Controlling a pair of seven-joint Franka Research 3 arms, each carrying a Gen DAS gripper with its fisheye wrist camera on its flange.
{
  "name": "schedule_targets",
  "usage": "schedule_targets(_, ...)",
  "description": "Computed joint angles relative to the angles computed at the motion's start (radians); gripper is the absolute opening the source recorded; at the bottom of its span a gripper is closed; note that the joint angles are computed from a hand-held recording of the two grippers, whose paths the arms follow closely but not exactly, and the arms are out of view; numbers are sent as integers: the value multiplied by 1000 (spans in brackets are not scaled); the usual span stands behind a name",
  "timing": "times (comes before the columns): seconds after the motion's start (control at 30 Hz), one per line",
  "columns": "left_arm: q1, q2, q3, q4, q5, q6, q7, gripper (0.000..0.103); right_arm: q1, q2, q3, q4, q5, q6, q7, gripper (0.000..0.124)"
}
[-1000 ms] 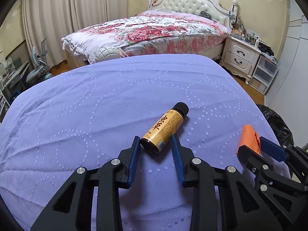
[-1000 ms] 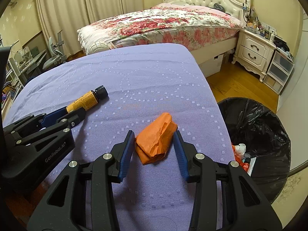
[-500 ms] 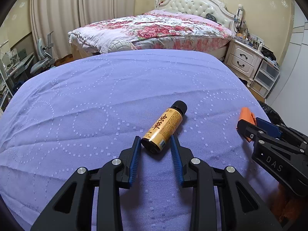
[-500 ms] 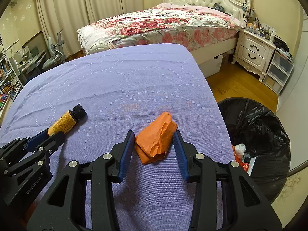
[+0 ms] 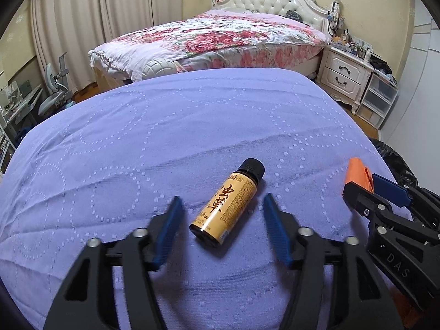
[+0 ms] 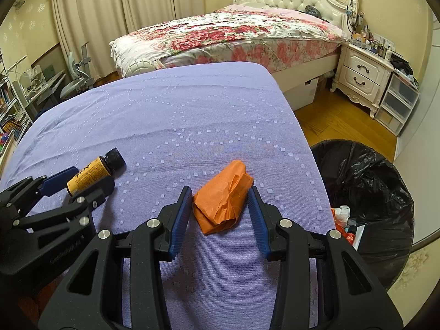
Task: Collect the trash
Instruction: 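Grasp the orange cloth with the right tool while the left tool grasps the yellow bottle, then carry the orange cloth and yellow bottle over the black bin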
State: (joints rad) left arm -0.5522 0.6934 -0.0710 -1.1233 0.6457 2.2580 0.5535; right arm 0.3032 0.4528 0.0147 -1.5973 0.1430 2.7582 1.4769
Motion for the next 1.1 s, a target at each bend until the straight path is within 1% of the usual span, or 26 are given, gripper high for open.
schedule_targets(0.17,-8,-16,8,-26,19,9,-36,35,3,0,-3,-1,-3,2,3,41)
schedule_targets(0.23,-6,-27,7,-45,25,18,-49,28,3,0,-3,0,-3,1,3,41)
schedule_targets(0.3,-5,-30,5,-50,30,17,-54,25,4,0,-3,-1,-3,2,4,41)
schedule_targets(0.63,-4,-32,-1,-49,37,8,-63,25,2,-2,-3,-5,-4,3,5,40)
schedule_targets(0.8,-4,-48,1,-71,48,20,-81,25,-17,-15,8,-24,18,5,-17,39)
schedule_targets(0.9,-6,-58,0,-86,57,26,-92,25,-14,-17,4,-25,17,6,-16,39)
schedule_targets(1.1,-12,-86,-2,-127,87,40,-121,25,-19,-52,-1,-83,16,27,-27,39)
